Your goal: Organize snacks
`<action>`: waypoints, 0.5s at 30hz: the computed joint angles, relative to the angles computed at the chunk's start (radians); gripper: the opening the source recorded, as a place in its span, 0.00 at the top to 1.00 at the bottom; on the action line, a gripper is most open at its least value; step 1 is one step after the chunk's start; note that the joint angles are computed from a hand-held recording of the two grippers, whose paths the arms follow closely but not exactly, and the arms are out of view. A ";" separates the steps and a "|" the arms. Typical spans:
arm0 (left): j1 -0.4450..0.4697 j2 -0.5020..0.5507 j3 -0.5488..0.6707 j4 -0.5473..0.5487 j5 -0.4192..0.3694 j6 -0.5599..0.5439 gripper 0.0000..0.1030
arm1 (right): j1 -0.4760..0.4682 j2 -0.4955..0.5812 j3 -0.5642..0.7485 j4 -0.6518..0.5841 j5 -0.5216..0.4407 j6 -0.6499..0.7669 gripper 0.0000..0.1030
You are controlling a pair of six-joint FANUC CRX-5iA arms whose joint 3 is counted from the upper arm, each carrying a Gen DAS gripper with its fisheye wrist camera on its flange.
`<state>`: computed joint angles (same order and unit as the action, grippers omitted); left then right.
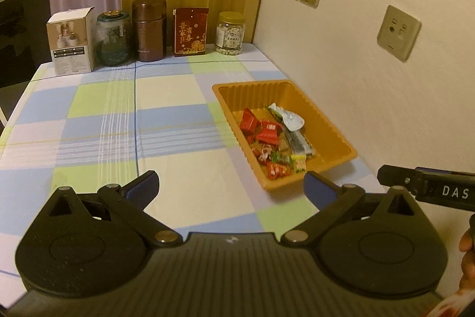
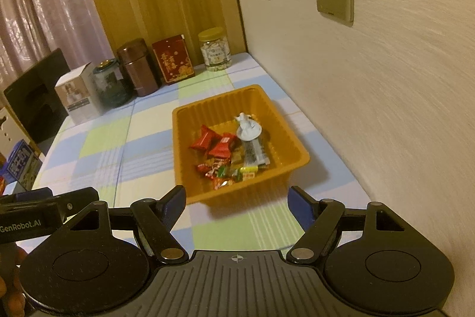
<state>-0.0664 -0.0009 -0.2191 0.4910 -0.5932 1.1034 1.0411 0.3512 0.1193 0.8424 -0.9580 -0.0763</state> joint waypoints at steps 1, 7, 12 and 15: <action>0.004 -0.015 -0.013 0.000 -0.001 -0.002 0.00 | 0.008 -0.004 -0.006 0.004 -0.001 -0.009 0.27; 0.033 -0.091 -0.079 0.010 -0.027 0.012 0.00 | 0.053 -0.013 -0.027 0.034 -0.018 -0.040 0.27; 0.047 -0.150 -0.116 -0.033 -0.032 0.040 0.00 | 0.089 -0.028 -0.049 0.046 -0.043 -0.087 0.27; 0.052 -0.179 -0.136 -0.040 -0.043 0.049 0.00 | 0.111 -0.033 -0.052 0.053 -0.070 -0.099 0.27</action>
<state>-0.0140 -0.1799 -0.3547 0.4508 -0.6360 1.1520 1.1521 0.3177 0.0669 0.8953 -1.0281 -0.1751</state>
